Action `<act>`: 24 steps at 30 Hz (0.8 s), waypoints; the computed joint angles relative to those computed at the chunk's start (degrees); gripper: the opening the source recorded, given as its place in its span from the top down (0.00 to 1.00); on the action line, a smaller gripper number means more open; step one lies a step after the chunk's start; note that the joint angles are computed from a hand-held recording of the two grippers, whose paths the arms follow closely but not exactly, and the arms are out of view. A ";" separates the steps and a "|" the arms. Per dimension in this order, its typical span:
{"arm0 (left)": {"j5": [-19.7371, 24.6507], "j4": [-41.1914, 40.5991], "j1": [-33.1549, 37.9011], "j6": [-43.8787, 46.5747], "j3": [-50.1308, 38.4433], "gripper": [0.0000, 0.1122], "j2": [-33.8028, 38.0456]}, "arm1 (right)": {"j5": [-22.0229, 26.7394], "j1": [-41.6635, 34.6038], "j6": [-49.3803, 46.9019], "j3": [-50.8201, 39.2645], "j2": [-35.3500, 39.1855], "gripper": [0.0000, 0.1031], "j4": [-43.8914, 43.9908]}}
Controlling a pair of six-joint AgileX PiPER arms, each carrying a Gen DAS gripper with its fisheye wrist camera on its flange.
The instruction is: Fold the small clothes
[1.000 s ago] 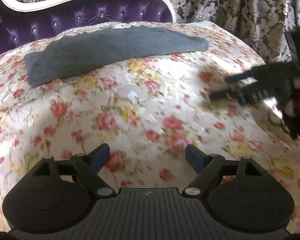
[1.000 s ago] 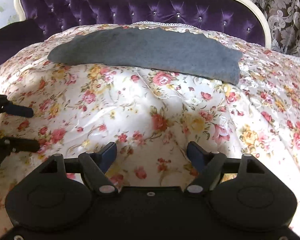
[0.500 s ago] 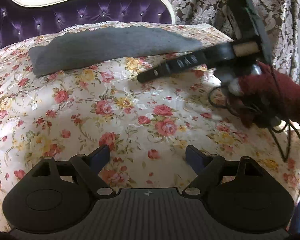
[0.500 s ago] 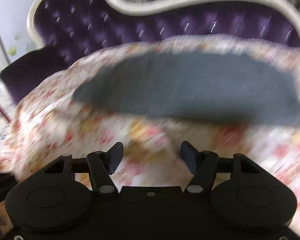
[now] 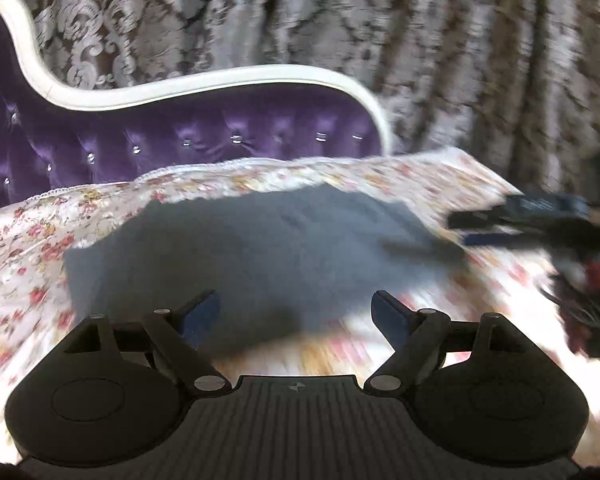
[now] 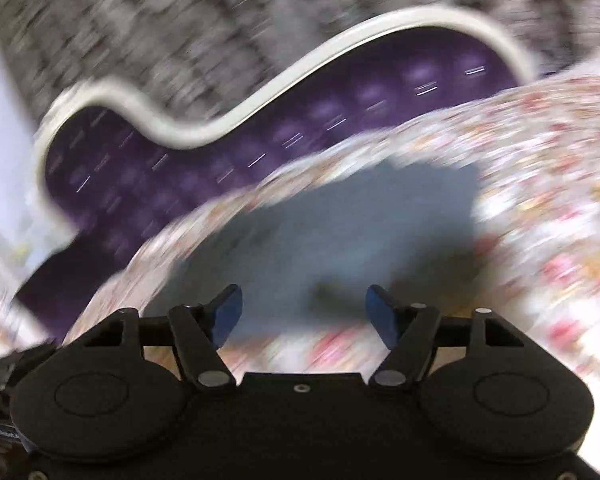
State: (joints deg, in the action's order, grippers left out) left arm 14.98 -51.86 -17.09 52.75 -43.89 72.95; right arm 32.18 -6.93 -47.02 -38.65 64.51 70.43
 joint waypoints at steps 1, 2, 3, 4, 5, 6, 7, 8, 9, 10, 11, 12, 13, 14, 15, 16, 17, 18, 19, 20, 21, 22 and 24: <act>-2.07 2.85 -1.11 -4.07 -1.58 0.27 2.84 | 0.33 -2.27 -1.48 -0.64 2.20 0.30 1.99; -3.34 3.88 -1.79 -6.02 -3.14 0.27 5.77 | 0.90 -4.47 -3.06 -1.32 4.61 0.30 3.99; -4.16 6.23 -2.11 -9.17 -4.22 0.27 8.21 | 0.78 -5.94 -4.35 -1.99 6.85 0.30 5.58; -4.67 9.88 -2.67 -13.37 -4.97 0.27 10.42 | 1.28 -7.72 -4.93 -2.92 8.88 0.30 5.95; -3.77 14.15 -2.55 -17.82 -5.56 0.27 12.17 | 1.06 -8.33 -5.28 -3.74 10.68 0.30 6.34; -1.46 16.29 -1.86 -19.99 -6.37 0.27 14.24 | 1.39 -8.98 -6.42 -4.33 12.58 0.29 7.12; -1.45 16.14 -1.82 -19.86 -5.39 0.26 14.96 | 2.22 -9.90 -6.87 -4.99 14.08 0.28 7.07; -3.74 15.62 -2.43 -17.44 -2.93 0.26 13.38 | 2.92 -10.55 -7.24 -5.36 15.42 0.28 7.10; -4.79 14.53 -2.79 -14.89 -1.15 0.25 12.40 | 3.81 -10.89 -7.44 -5.73 16.79 0.28 7.06; -4.26 14.19 -2.53 -14.58 -0.49 0.26 11.47 | 4.30 -10.74 -7.40 -5.99 17.88 0.28 6.78; -3.13 11.56 -1.72 -12.08 0.48 0.26 10.33 | 4.88 -10.90 -7.62 -5.68 18.20 0.28 6.24; -2.33 8.90 -0.89 -9.09 0.80 0.26 10.02 | 4.67 -10.49 -8.97 -4.71 17.95 0.28 6.56; -1.62 7.60 -0.28 -7.54 1.02 0.25 9.68 | 2.96 -9.42 -12.07 -2.85 16.43 0.28 7.85; -0.97 5.61 0.45 -5.50 1.65 0.25 9.11 | 2.10 -8.92 -13.16 -1.97 15.27 0.28 6.84; -0.74 5.81 0.57 -5.76 1.17 0.25 9.54 | 0.64 -7.70 -13.25 -0.99 13.77 0.28 5.41; -0.85 6.76 0.46 -6.63 1.04 0.25 9.70 | -0.29 -6.77 -12.10 -0.80 12.86 0.28 3.46; -1.30 8.43 0.06 -8.40 0.98 0.25 9.82 | -0.66 -6.18 -10.52 -0.63 11.90 0.28 1.12; -2.10 11.15 -0.67 -11.32 1.31 0.25 9.56 | -0.51 -5.94 -8.75 -0.93 11.42 0.28 -1.17; -3.12 15.58 -1.96 -15.85 0.49 0.25 10.33 | -0.06 -5.84 -6.82 -1.08 10.76 0.28 -3.51; -3.98 18.12 -2.56 -18.08 0.66 0.25 10.37 | 0.60 -6.01 -5.44 -1.65 10.76 0.28 -5.01; -4.27 18.36 -2.67 -18.32 0.62 0.25 10.51 | 1.30 -6.45 -5.00 -1.95 10.87 0.28 -5.43; -4.04 18.51 -2.66 -18.77 0.14 0.25 10.86 | 2.21 -7.00 -4.76 -2.41 11.19 0.28 -5.37; -3.68 20.32 -2.95 -20.98 -0.72 0.25 11.43 | 5.44 -9.94 -8.51 -2.81 12.85 0.28 -0.11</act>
